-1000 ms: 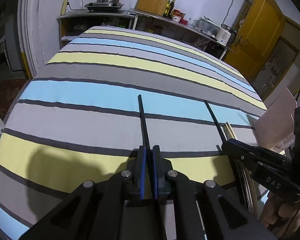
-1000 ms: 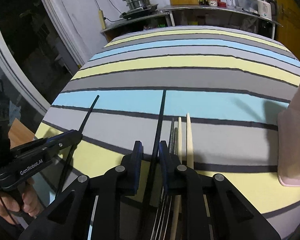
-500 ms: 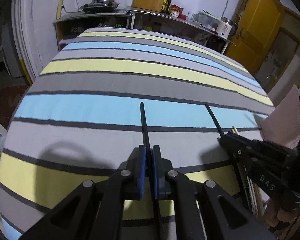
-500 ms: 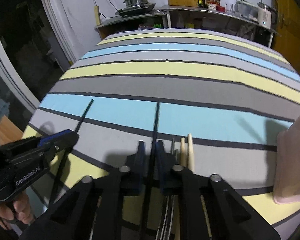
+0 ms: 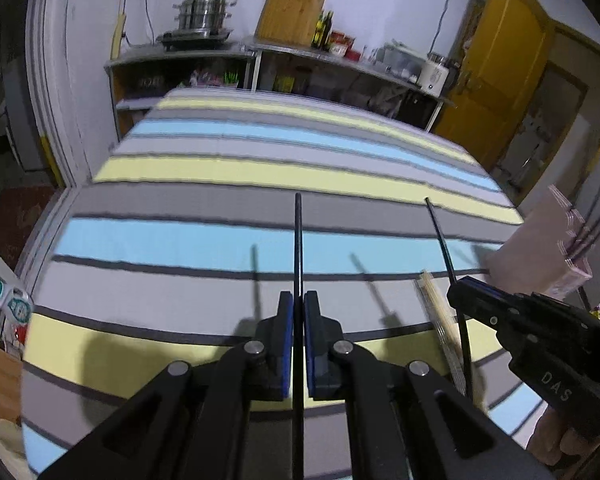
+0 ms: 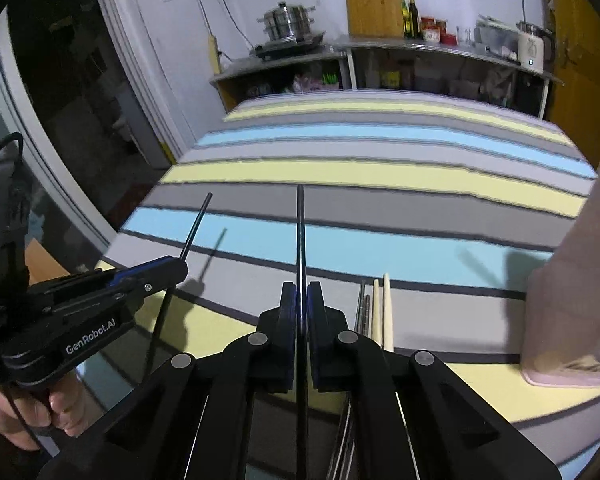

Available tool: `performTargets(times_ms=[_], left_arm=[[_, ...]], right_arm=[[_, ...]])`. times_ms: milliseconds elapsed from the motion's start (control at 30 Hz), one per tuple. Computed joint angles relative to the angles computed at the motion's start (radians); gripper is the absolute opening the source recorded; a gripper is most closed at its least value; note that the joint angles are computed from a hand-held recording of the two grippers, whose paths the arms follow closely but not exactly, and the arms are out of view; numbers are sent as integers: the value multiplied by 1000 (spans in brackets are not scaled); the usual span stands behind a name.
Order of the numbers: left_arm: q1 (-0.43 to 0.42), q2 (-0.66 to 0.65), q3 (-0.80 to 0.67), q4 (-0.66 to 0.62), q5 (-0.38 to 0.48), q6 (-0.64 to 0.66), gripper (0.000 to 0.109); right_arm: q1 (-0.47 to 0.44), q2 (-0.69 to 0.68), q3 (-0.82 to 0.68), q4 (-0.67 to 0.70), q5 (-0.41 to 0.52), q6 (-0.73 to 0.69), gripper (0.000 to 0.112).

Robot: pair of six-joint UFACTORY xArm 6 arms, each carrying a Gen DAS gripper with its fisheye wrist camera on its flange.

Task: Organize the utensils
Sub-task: 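Lift the black chopsticks upright with both tools and carry them over the pink basket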

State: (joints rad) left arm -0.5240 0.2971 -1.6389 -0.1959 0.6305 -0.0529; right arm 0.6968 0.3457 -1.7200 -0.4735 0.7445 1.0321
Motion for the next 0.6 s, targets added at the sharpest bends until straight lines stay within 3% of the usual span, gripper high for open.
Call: performTargets(times_ms=[600], left_arm=[[-33,-210,89,-94,-55,95,6]], right_arm=[[100,-250,133,-270,50,231,6]])
